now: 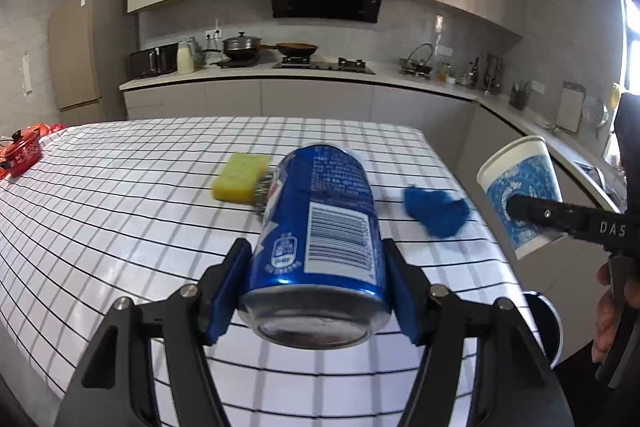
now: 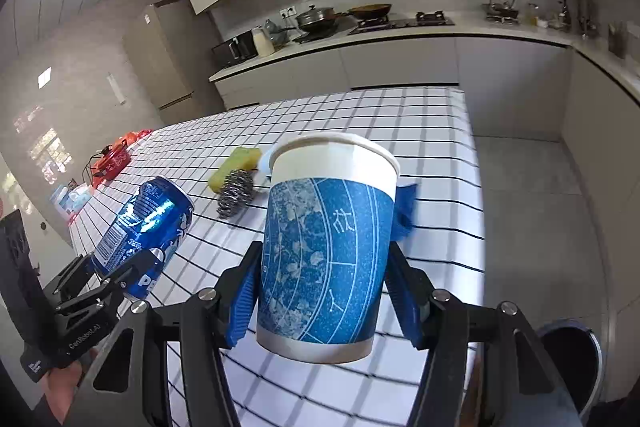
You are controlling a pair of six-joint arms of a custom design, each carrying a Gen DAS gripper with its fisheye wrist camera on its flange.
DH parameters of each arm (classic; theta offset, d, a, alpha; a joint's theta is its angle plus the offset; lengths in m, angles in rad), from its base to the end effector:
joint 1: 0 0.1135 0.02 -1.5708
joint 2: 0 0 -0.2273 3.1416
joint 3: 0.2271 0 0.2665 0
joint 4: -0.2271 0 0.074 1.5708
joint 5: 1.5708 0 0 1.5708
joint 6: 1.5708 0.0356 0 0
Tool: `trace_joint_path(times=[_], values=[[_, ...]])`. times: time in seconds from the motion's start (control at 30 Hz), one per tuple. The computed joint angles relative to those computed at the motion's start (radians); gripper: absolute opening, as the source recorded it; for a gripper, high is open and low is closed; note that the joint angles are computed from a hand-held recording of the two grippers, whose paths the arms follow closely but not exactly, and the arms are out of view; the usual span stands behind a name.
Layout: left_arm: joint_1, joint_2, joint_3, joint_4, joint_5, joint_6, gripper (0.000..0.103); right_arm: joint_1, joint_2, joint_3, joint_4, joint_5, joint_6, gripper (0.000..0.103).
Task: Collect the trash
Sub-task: 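Carry the paper cup and blue can over the black bin with both tools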
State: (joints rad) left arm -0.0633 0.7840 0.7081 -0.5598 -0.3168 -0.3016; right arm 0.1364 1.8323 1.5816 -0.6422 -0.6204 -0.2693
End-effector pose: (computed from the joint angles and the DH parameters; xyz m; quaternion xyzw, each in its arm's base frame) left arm 0.2096 -0.0022 0.2501 -0.1754 0.8668 0.0577 0.4632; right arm 0.4031 0.0762 0.2466 -0.2803 0.8592 0.2662 0.3350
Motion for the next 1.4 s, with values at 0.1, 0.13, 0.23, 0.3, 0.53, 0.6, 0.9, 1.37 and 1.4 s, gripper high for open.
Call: trace_joint_path(times=[0.1, 0.13, 0.23, 0.3, 0.53, 0.6, 0.9, 1.37, 1.4], values=[[-0.115, 0.011, 0.021, -0.03, -0.076, -0.066, 0.066, -0.06, -0.031, -0.02, -0.034, -0.033, -0.038, 0.061], [-0.158, 0.02, 0.03, -0.039, -0.106, -0.09, 0.066, -0.088, -0.042, -0.026, -0.051, -0.048, -0.06, 0.061], [-0.25, 0.05, 0.058, -0.056, -0.163, -0.142, 0.066, -0.154, -0.058, -0.033, -0.095, -0.078, -0.116, 0.061], [-0.31, 0.077, 0.079, -0.062, -0.199, -0.171, 0.066, -0.196, -0.066, -0.04, -0.119, -0.094, -0.153, 0.061], [-0.453, 0.183, 0.151, -0.062, -0.276, -0.244, 0.066, -0.324, -0.032, 0.01, -0.212, -0.131, -0.266, 0.061], [-0.487, 0.221, 0.174, -0.059, -0.291, -0.263, 0.066, -0.362, -0.005, 0.05, -0.246, -0.144, -0.299, 0.061], [-0.618, 0.419, 0.3, -0.028, -0.331, -0.321, 0.066, -0.517, 0.14, 0.25, -0.392, -0.201, -0.447, 0.061], [-0.751, 0.781, 0.542, 0.036, -0.301, -0.378, 0.066, -0.677, 0.519, 0.738, -0.653, -0.17, -0.654, 0.061], [-0.756, 0.806, 0.558, 0.042, -0.293, -0.382, 0.066, -0.686, 0.552, 0.782, -0.673, -0.164, -0.669, 0.061]])
